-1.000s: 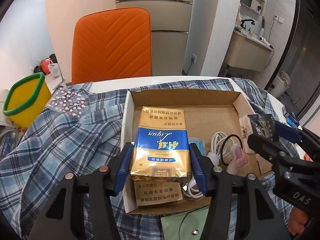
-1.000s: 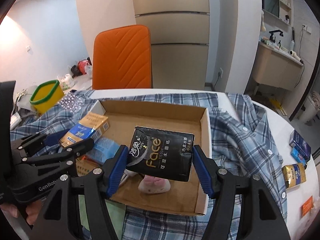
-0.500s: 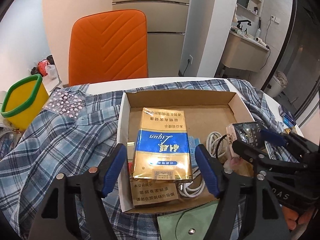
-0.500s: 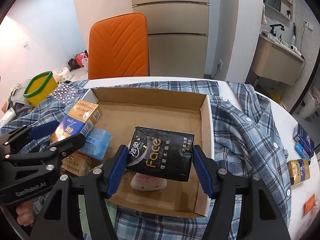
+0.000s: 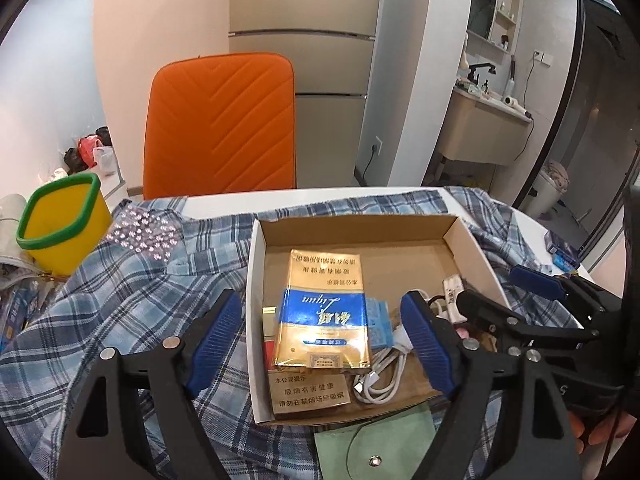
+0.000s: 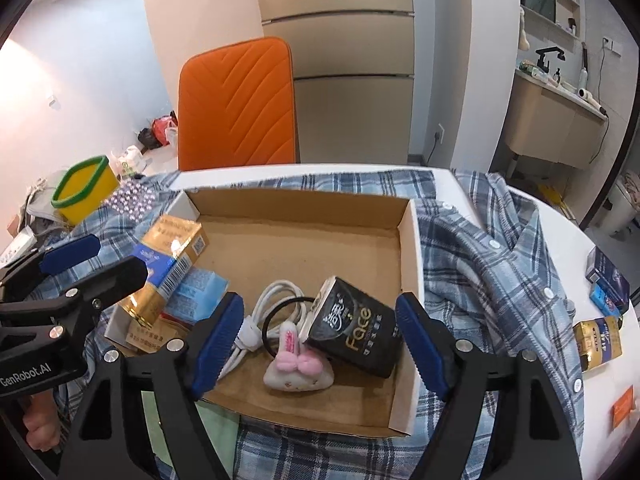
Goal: Organize soft objects
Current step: 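Lower and open the left gripper over the box while the right releases the black packet, then raise both open grippers away from the box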
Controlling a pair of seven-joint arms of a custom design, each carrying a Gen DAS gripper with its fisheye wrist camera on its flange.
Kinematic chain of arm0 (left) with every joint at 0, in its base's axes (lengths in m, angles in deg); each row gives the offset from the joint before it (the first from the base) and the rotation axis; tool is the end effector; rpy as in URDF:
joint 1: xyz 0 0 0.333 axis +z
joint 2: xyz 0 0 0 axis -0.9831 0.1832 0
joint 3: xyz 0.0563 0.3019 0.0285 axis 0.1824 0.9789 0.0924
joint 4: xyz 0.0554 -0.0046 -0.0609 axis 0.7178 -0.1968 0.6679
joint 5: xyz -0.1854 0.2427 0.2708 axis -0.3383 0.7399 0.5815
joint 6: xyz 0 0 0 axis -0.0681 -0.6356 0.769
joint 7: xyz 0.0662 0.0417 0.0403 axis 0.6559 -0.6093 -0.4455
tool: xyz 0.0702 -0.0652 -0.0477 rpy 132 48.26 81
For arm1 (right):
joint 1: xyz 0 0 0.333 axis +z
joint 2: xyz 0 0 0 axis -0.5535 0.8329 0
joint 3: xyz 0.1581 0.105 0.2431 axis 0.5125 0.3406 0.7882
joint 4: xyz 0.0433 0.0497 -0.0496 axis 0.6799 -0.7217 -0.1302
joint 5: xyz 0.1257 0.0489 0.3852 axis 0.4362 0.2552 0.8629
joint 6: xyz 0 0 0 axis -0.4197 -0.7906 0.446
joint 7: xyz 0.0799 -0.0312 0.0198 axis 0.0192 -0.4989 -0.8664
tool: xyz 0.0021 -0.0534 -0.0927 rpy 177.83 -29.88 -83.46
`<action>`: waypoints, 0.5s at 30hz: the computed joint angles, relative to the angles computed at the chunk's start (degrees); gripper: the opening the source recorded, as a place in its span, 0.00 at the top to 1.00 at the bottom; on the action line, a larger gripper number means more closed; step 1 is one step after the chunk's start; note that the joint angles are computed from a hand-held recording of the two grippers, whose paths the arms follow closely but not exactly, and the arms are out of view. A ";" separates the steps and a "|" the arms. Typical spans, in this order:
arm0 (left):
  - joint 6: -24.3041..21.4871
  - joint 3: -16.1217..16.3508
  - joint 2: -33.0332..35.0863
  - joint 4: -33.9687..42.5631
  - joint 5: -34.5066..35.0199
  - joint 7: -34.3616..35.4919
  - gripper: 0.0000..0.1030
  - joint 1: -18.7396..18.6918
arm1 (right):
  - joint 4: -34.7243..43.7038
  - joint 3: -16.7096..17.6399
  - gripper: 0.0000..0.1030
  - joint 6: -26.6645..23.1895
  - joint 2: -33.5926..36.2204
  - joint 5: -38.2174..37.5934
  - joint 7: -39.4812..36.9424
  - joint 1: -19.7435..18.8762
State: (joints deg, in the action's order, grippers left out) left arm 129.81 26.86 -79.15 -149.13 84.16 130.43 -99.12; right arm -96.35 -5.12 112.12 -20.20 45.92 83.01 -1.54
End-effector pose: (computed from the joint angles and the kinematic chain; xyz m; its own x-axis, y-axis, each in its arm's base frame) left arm 0.5290 -0.3777 0.5451 -0.1909 -0.9770 0.0944 -0.7033 0.0690 -0.7076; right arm 0.5590 0.4424 0.5343 0.1131 -0.9874 -0.1109 -0.7457 -0.0106 -0.6662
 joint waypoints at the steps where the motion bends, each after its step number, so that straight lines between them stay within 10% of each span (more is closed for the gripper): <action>1: -0.17 0.04 -0.21 0.04 0.60 -0.51 0.22 -0.12 | -0.32 -0.26 0.22 0.23 -0.46 -0.70 0.80 0.21; 15: 2.35 -0.90 -9.08 -3.88 19.87 -16.32 0.07 0.04 | -7.12 -0.74 0.22 2.04 -9.86 -17.60 15.41 1.51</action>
